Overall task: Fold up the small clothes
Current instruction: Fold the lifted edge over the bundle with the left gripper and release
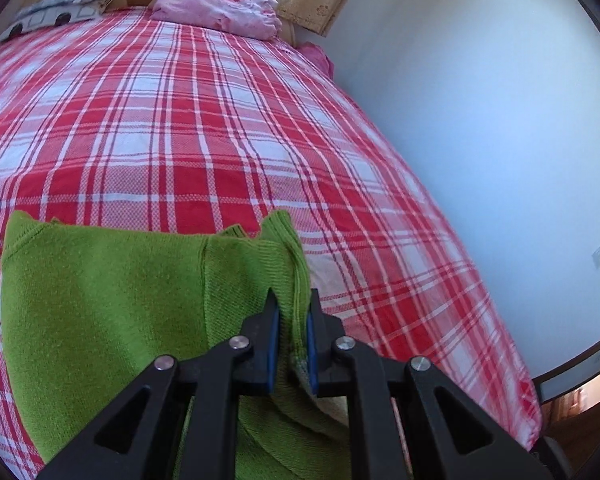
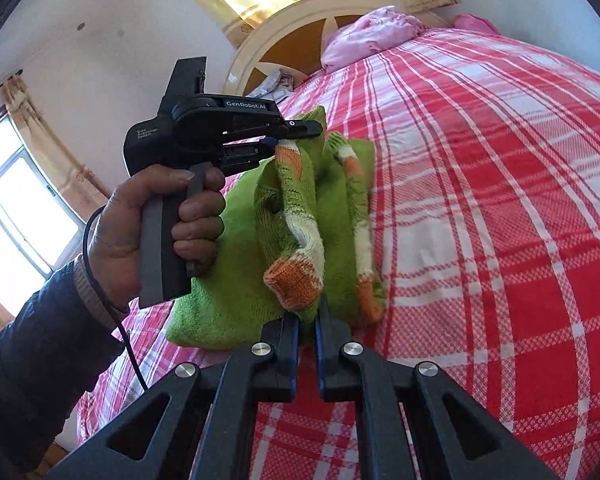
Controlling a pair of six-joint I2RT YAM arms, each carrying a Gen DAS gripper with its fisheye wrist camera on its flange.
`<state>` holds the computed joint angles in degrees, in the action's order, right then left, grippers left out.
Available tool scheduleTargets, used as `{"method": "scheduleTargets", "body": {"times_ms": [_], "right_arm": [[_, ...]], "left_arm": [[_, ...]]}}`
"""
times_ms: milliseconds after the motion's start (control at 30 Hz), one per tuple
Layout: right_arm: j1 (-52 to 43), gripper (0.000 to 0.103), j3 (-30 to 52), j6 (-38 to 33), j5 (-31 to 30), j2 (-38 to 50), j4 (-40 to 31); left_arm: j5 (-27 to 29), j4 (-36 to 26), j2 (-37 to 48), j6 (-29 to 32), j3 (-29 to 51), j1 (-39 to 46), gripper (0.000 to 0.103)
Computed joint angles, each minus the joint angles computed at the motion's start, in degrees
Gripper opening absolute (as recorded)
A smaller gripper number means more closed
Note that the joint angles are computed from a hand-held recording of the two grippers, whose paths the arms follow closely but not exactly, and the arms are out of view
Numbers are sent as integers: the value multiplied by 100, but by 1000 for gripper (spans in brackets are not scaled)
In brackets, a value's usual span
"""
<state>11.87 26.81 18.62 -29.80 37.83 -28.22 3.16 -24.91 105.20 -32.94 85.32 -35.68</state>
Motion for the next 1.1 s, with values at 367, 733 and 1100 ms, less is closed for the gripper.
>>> {"method": "scheduleTargets", "body": {"times_ms": [367, 733, 1100], "right_arm": [[35, 6, -55, -29, 226, -22, -17], [-375, 49, 183, -61, 647, -1122, -326], [786, 46, 2670, -114, 915, 3480, 348]], "left_arm": [[-1737, 199, -1426, 1029, -1172, -687, 69], [-3495, 615, -3884, 694, -4397, -1270, 93], [-3210, 955, -3752, 629, -4588, -1192, 101]]}}
